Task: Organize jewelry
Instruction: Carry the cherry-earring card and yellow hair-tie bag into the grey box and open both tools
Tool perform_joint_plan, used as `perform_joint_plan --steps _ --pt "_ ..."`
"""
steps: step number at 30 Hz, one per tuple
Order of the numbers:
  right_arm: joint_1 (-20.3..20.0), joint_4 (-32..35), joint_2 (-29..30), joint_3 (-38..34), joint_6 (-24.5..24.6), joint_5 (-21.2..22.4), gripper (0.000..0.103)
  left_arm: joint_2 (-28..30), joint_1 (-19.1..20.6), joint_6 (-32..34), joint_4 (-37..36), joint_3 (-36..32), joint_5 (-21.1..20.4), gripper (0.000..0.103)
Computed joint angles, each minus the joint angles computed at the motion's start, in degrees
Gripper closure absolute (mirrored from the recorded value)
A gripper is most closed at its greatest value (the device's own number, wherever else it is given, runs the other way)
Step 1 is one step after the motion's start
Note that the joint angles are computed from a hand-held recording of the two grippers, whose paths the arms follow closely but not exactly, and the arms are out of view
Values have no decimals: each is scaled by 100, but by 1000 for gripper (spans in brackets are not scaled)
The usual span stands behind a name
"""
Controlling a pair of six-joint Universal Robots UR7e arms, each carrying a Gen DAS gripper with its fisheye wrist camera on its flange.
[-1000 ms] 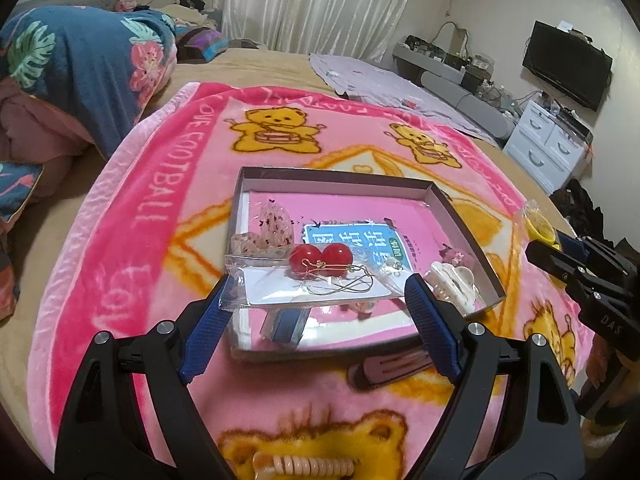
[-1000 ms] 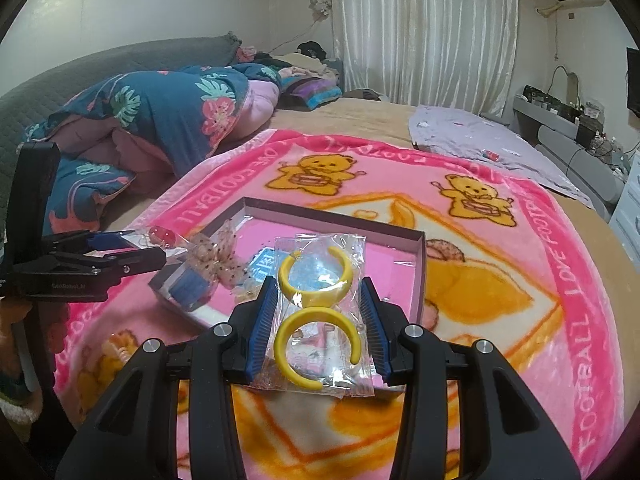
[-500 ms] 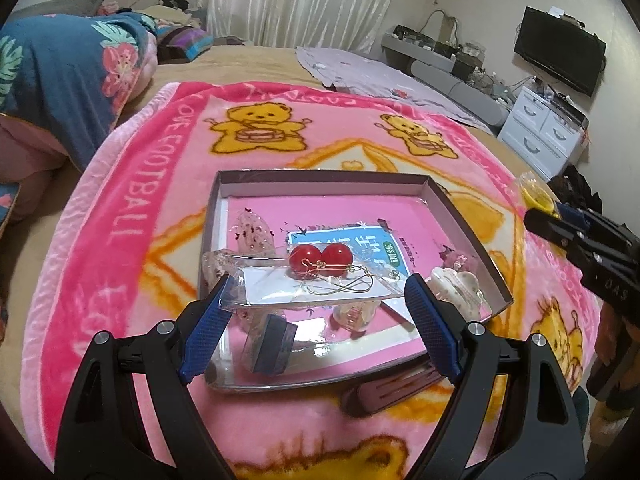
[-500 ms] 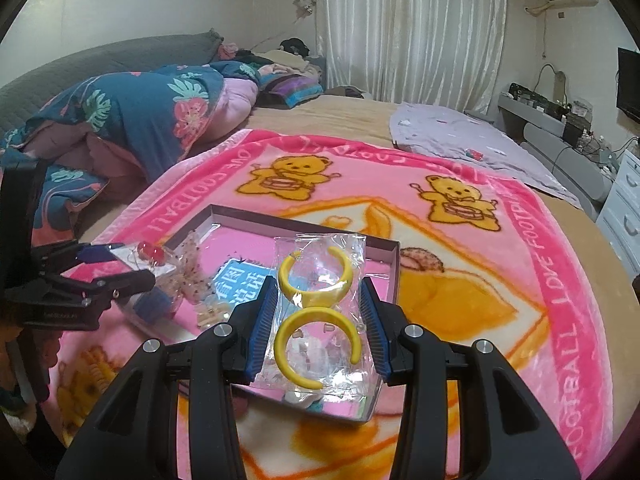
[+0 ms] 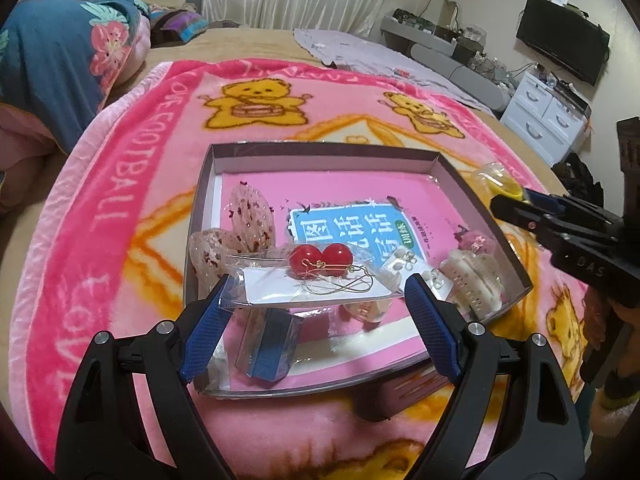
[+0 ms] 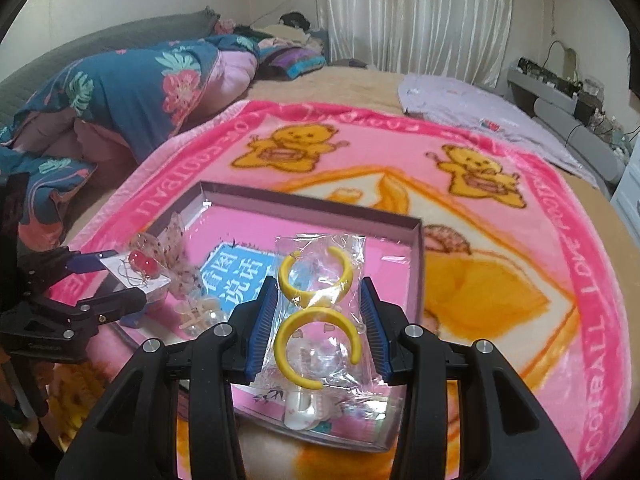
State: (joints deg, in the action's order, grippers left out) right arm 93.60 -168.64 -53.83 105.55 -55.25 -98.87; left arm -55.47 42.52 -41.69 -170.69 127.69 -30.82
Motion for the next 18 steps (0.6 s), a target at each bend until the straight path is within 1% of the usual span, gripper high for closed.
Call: perform_joint_plan --steps 9,18 --pt "-57 435 210 -160 259 -143 63 61 92 50 -69 -6 -132 25" --pt "-84 628 250 -202 419 -173 61 61 106 -1 -7 -12 -143 25"
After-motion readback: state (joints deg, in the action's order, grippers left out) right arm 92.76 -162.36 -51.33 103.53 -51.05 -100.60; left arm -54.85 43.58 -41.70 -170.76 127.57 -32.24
